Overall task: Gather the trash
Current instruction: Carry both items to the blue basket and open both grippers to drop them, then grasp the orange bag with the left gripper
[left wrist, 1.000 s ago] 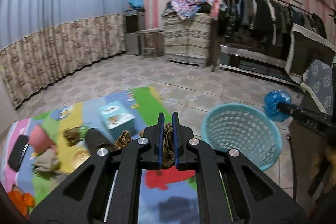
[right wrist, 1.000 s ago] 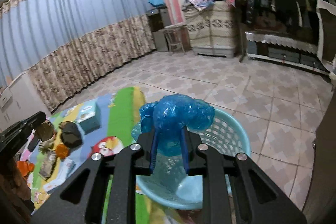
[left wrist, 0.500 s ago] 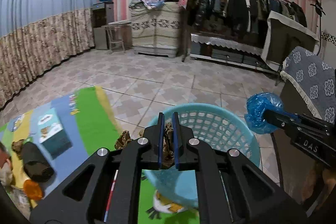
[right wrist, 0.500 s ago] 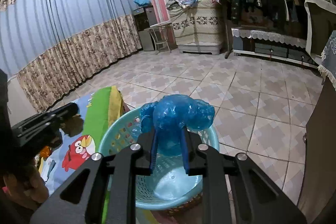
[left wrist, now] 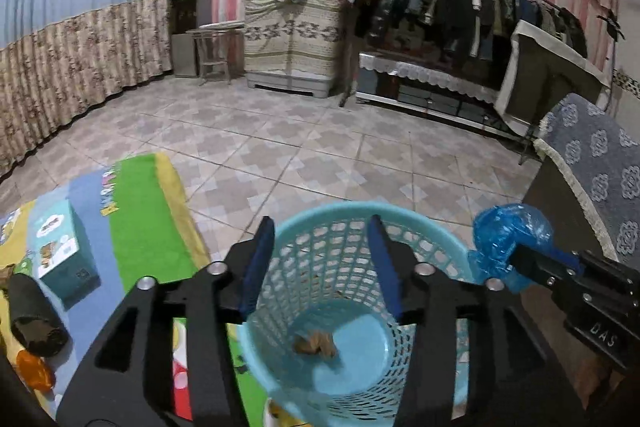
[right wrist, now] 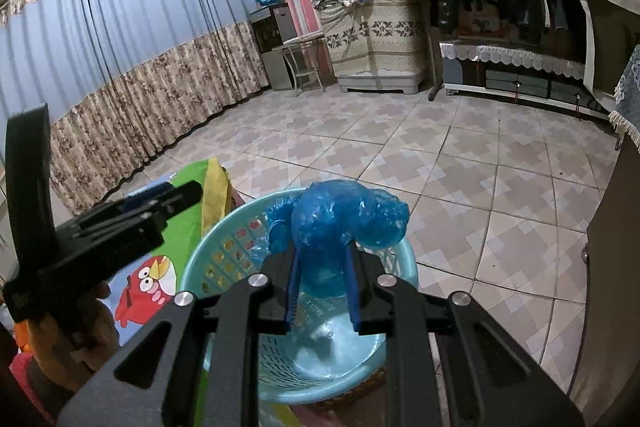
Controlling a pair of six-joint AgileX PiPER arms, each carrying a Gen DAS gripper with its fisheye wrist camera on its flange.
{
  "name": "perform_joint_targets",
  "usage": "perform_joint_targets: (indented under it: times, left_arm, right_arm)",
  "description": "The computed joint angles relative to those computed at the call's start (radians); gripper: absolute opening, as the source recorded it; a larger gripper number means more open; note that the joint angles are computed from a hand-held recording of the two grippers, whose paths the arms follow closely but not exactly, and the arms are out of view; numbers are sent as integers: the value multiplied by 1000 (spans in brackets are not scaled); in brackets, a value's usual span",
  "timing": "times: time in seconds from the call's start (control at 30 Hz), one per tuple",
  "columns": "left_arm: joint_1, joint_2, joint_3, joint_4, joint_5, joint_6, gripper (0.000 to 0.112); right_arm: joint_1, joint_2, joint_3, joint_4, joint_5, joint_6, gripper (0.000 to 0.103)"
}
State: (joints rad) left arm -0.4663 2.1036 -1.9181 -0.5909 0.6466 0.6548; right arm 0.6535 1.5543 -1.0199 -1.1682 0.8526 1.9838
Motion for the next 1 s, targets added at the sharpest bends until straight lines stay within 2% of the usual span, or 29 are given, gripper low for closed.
perform_joint_targets:
  times: [0.17,0.27,0.4,0.47,0.5,0.57,0.63,0.7,0.73,1.0]
  left_arm:
    - [37,-81,105,5,-109,5,81]
    - [65,-128,173,-6,-176,38,86]
    - [110,-191,261,-53,-231,100,93]
    - [138,-216,294,-89,-241,138,94]
    - [148,-226,308,-97,-248,148,95]
    - [175,-247,329,-118,-250,171,95]
    - [195,-259,336,-131,-244,177,96]
    - [218,-275,342,-150,-229,187,97]
    - [229,-282,349,-164,-225,197,97]
    - [306,-356,436,-244,-232,303,97]
  right_arm:
    - [1,15,-7,-7,-7,11,20]
    - [2,62,-49,-1,-4,-4,20]
    - [-10,103,-73,-26,-42,42,22]
    - [-23,129,-96,-28,-57,48,35]
    - [-29,145,-109,-28,-53,48,55]
    - [-25,167,-133,-24,-26,45,72]
    - [-29,172,-138,-18,-37,50,73]
    - [-35,170,-133,-13,-37,61,84]
    - [-33,170,-133,-11,-30,65,86]
    - [0,158,-153,-13,35,61,93]
